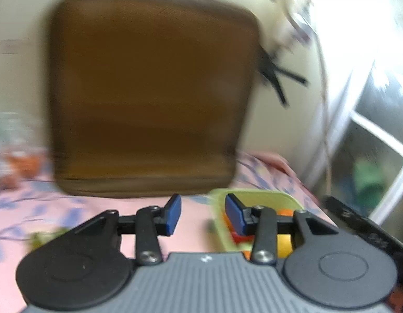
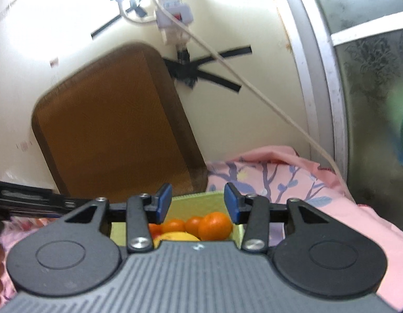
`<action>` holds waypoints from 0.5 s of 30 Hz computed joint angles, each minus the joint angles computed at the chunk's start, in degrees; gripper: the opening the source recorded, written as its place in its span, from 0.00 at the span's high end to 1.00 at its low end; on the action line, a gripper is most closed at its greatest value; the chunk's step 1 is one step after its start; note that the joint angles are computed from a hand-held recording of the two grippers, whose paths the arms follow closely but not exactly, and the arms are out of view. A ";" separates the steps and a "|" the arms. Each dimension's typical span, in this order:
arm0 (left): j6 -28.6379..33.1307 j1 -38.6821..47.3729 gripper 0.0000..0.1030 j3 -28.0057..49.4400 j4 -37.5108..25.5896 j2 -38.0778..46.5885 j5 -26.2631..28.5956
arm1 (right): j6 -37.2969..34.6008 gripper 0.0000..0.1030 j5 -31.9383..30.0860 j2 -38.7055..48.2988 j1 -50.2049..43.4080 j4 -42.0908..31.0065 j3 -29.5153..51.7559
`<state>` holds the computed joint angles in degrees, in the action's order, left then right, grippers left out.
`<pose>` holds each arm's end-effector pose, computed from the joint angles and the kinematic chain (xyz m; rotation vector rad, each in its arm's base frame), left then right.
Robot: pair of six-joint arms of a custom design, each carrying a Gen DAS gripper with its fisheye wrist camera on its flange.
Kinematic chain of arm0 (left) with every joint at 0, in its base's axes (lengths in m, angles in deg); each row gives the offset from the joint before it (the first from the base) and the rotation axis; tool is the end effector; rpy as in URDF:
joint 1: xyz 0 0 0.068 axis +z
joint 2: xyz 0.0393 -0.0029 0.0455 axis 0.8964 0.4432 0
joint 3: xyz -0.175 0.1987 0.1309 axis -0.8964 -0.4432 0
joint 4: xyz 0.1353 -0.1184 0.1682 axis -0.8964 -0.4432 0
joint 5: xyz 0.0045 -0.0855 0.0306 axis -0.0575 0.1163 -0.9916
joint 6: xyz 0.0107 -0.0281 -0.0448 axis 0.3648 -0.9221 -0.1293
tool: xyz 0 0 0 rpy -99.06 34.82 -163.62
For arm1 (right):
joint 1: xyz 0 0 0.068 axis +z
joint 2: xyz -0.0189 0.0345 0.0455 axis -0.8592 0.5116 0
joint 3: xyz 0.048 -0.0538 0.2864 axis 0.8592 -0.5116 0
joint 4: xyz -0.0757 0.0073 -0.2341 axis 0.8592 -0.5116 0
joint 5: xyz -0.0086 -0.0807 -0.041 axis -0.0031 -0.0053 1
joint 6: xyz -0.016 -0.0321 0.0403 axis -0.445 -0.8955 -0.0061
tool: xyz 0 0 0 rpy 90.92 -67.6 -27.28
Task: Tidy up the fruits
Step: 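Move both open tools back toward the remaining loose fruit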
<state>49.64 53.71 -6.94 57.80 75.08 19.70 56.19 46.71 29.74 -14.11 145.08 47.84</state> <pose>0.3529 -0.0769 0.1972 0.3536 2.0970 -0.6019 0.2155 0.1771 0.1130 0.4229 1.7013 0.1749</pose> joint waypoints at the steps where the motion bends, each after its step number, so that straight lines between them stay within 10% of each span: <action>1: 0.26 2.79 0.63 -2.17 1.15 -1.55 0.25 | -0.37 0.54 0.79 -0.71 1.30 0.63 -0.23; 7: 4.82 16.39 0.63 -12.23 6.75 -3.84 -3.08 | -0.46 0.55 -0.15 -1.12 9.59 -1.50 4.04; 15: 7.94 22.31 0.63 -18.69 9.21 -0.49 -4.58 | 6.23 0.55 -6.36 5.18 18.07 -23.68 21.37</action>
